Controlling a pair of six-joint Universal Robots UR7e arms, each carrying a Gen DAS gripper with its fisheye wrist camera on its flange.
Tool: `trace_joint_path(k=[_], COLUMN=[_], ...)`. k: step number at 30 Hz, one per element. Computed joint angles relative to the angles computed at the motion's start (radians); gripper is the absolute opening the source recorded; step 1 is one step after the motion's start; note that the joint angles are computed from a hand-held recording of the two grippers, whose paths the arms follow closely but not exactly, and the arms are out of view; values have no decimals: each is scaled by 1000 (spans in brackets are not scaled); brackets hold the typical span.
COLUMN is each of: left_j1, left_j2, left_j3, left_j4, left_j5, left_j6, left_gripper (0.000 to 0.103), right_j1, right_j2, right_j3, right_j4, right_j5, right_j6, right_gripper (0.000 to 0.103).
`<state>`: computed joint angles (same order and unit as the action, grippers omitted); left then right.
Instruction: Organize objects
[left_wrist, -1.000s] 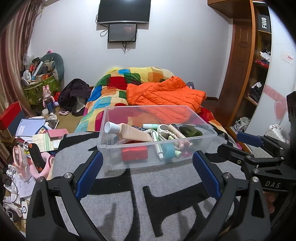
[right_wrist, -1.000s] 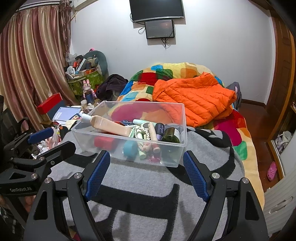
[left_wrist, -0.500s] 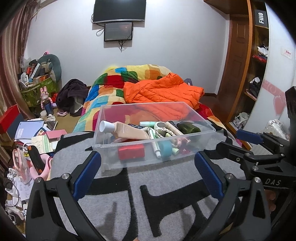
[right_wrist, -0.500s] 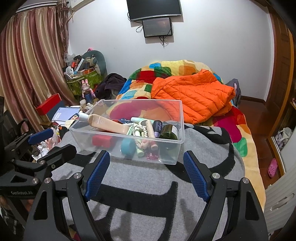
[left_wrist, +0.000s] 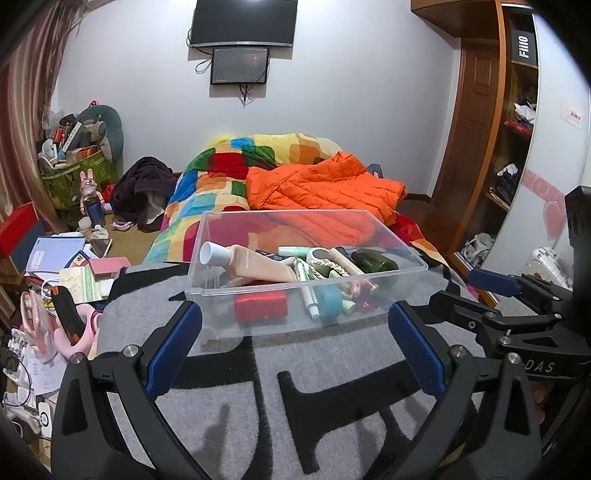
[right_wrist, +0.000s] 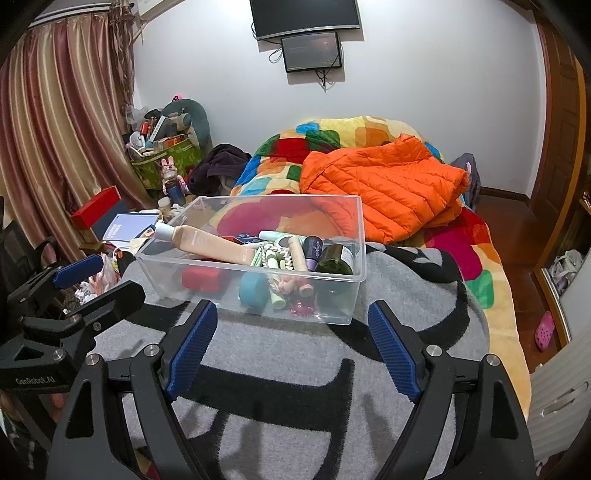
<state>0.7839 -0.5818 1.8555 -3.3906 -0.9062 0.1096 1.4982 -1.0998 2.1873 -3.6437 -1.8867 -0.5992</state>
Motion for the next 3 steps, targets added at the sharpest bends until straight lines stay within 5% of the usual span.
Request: trace_joint_path(k=[3], left_j1=[1], left_j2=[-11], left_j3=[2], left_j4=[41], left_j5=[-5], left_j6=[-23], left_gripper=[102], right_j1=[-1], right_j2=[-1], right_j3=[5], right_j4=[-3], right_j5=[-1], right_j6=[-2], right_gripper=[82])
